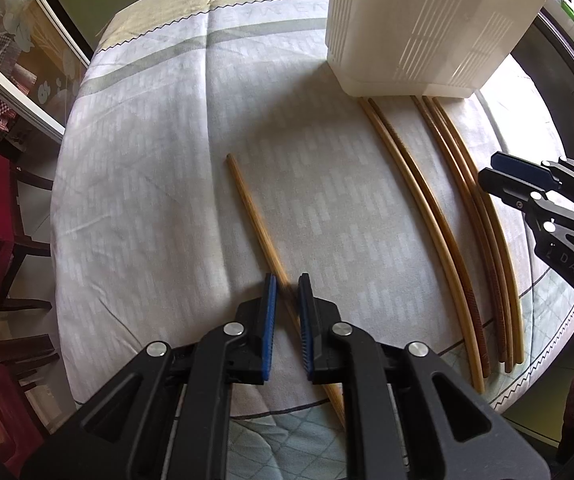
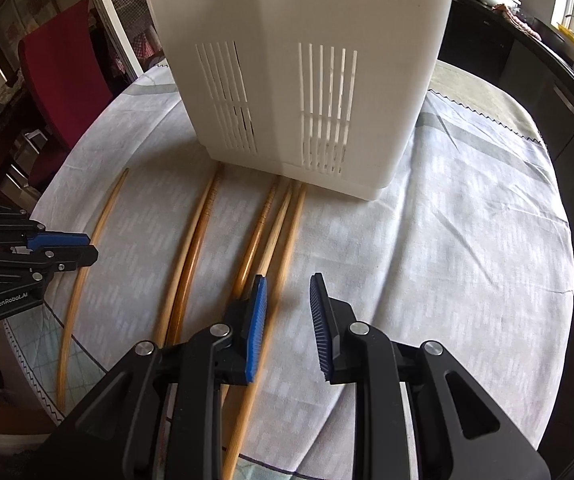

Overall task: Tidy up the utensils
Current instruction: 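Close the left gripper on a wooden chopstick while the right gripper closes on another, then lift both chopsticks upright and carry them toward the white holder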

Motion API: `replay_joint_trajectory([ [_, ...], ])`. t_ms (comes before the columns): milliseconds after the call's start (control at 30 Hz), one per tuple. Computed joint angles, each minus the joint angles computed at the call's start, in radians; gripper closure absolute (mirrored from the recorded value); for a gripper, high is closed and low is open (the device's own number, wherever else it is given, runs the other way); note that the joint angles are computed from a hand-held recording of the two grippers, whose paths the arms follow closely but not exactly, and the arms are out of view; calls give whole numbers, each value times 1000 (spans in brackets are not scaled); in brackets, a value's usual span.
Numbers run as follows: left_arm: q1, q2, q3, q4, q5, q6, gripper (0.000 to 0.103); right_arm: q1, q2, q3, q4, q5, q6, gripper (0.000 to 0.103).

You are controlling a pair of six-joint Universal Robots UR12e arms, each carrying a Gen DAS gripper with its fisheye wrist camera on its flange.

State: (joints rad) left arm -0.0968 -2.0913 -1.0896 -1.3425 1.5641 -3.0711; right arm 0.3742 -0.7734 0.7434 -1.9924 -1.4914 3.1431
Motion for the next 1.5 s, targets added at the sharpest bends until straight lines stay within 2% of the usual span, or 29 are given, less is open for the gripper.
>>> replay_joint_trajectory([
  [200,0,1,-1,0,-3,4,91,-3,3,-13,23,-30,15,80],
  [300,0,-1,4,-7,-2,-1,91,-1,18,-45,62,-19,-2,80],
  [400,2,-9,20,-31,-10,-15,91,13,53,-107,112,-61,-31,80],
  [467,6,-14,32,-52,-20,-33,91,17,67,-139,148,-67,-46,84],
  [500,8,-17,40,-67,-28,-41,88,18,77,-160,167,-57,-47,85],
  [600,15,-25,59,-106,-61,-70,69,14,99,-207,221,-28,-44,86],
  [733,12,-31,67,-104,-50,-113,68,10,124,-259,269,-12,-33,87],
  [767,11,-31,66,-98,-43,-120,68,10,124,-259,265,-13,-31,88],
  [833,9,-29,57,-72,-18,-134,89,9,114,-237,234,-25,-30,90],
  [900,10,-28,51,-54,-17,-154,94,8,91,-188,188,-30,-27,91],
  [1067,13,-26,42,-18,-10,-161,96,-5,58,-123,130,4,-9,96],
  [1200,16,-12,23,24,-7,-148,97,-16,-5,-21,44,34,5,96],
  [1500,19,42,-15,129,-25,-109,97,-46,-124,136,-125,94,24,96],
])
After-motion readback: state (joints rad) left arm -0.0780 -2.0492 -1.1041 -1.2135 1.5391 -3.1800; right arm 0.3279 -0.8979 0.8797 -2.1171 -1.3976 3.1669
